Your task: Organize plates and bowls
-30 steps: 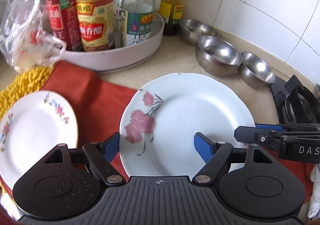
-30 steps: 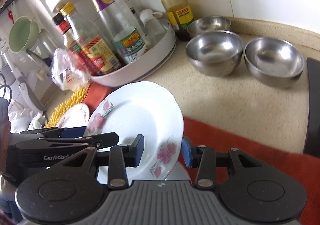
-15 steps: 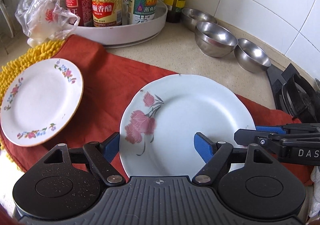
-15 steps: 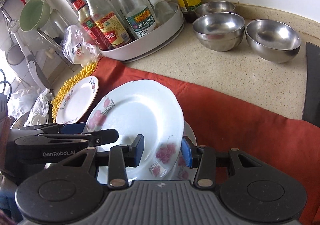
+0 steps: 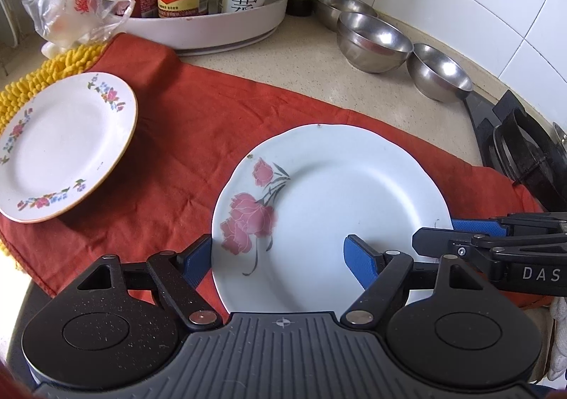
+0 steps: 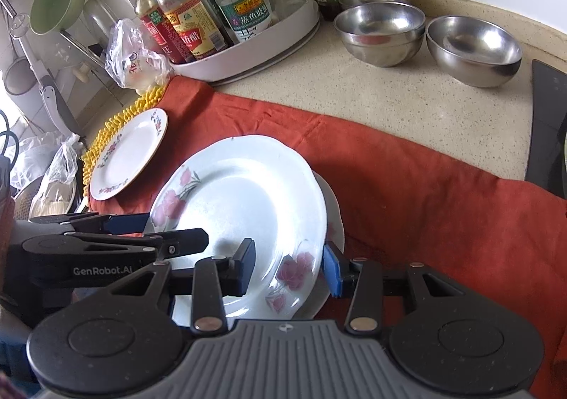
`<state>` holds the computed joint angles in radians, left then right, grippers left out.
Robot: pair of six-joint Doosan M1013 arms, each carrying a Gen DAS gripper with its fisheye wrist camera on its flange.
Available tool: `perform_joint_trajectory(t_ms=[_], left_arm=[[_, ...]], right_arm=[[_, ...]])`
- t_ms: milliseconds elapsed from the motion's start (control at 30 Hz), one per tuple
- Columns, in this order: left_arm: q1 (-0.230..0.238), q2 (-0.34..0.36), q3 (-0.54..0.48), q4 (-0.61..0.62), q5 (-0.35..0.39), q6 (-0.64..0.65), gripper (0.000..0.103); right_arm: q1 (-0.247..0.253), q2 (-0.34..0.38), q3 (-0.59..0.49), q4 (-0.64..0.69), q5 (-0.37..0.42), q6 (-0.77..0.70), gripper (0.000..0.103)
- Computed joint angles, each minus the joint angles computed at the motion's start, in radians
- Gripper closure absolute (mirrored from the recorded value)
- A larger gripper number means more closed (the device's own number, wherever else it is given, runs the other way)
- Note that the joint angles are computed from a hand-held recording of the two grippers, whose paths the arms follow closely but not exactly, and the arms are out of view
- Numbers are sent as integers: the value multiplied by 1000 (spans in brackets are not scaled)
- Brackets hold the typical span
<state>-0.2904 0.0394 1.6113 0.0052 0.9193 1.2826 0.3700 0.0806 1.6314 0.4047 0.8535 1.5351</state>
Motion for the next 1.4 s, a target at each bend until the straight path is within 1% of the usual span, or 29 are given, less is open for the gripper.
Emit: perform_joint_trajectory(t_ms=[167, 300, 367, 500, 600, 700, 867, 1067, 1233, 1400], left_arm=[[2, 2, 5, -15, 2, 12, 21], [6, -3, 12, -21, -20, 14, 21], [5, -8, 15, -14, -37, 8, 20], [9, -10, 12, 4, -41, -18, 19], [16, -18, 16, 25, -37, -53, 19], [30, -30, 23, 52, -38, -98, 19], [66, -42, 24, 111, -38, -178, 19], [129, -50, 20, 171, -32, -243, 17], [189, -39, 1, 191, -26, -239, 16], [237, -14, -15, 165, -33, -201, 16]], right_arm=[[18, -1, -2, -64, -7, 16, 60], [17, -4, -1, -89, -15, 12, 60], [14, -9, 5, -92, -33, -1, 60], [18, -19, 12, -142, -69, 4, 60], [11, -11, 7, -109, -74, -10, 60], [15, 3, -8, -99, -70, -19, 60], [31, 26, -43, -88, -82, -45, 60], [56, 69, -104, -40, -74, -81, 59], [82, 110, -157, -7, -60, -95, 58], [109, 153, -209, 14, -36, -86, 58]])
